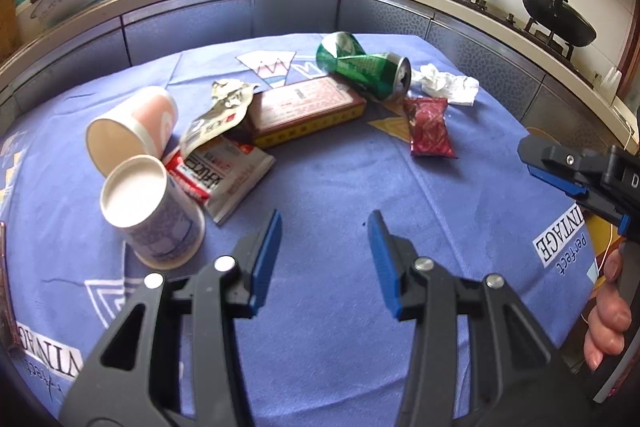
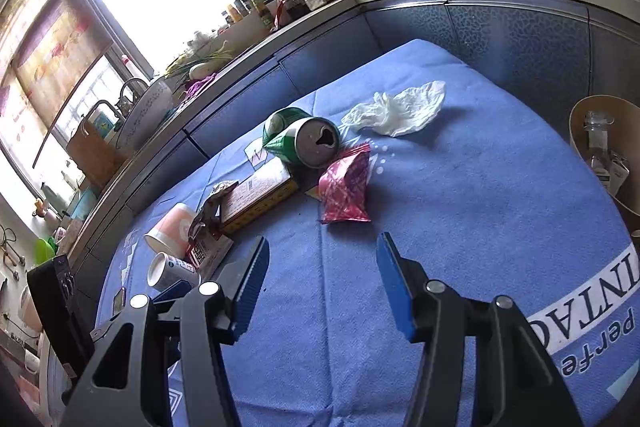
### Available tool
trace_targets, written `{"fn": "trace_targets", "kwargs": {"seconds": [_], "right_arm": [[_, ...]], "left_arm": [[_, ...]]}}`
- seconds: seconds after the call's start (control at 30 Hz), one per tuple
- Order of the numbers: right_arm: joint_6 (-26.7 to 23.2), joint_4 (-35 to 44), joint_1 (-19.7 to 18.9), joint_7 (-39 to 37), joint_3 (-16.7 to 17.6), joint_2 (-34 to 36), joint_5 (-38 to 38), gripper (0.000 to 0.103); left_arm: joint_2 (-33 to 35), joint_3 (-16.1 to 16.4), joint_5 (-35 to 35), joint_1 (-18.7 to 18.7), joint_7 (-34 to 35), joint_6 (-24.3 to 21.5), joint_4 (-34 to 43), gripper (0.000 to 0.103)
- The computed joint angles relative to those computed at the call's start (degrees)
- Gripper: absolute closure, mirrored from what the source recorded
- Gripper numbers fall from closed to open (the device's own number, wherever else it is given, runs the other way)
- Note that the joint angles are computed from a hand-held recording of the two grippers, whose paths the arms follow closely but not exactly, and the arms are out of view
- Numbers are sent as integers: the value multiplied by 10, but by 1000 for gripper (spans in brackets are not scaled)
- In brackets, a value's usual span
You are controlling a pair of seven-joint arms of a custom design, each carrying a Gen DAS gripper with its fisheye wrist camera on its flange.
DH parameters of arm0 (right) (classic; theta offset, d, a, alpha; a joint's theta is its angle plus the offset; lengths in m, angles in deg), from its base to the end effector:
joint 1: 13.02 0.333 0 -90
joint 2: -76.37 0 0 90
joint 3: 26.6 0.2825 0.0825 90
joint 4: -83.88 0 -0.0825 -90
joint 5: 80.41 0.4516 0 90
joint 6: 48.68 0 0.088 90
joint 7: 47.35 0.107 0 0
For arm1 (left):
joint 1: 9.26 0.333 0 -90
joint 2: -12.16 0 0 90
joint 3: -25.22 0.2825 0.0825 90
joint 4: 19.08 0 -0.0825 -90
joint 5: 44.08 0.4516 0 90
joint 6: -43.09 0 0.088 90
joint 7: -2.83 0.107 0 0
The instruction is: Collect trash
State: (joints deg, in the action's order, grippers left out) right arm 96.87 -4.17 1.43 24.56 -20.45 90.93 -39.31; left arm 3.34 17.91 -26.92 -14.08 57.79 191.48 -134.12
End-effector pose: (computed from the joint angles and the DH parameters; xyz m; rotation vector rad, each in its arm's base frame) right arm 0.7039 0.2472 0.5471 -1.7110 1.3762 -0.0437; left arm 0.6160 -0.1416 0.5559 -1.9529 1.5997 -0.7712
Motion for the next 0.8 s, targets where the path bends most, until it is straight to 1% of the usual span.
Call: {"fn": "trace_targets", "kwargs": {"seconds": [0.2, 0.8], "right_arm": [[-13, 3, 7, 3, 2, 3, -10, 48], [-46, 32, 19, 11, 6, 26, -33, 48]], "left_arm": [[-22, 4, 6, 6, -15, -2, -30, 60], [-65, 13, 34, 26, -60, -20, -84, 60]]}}
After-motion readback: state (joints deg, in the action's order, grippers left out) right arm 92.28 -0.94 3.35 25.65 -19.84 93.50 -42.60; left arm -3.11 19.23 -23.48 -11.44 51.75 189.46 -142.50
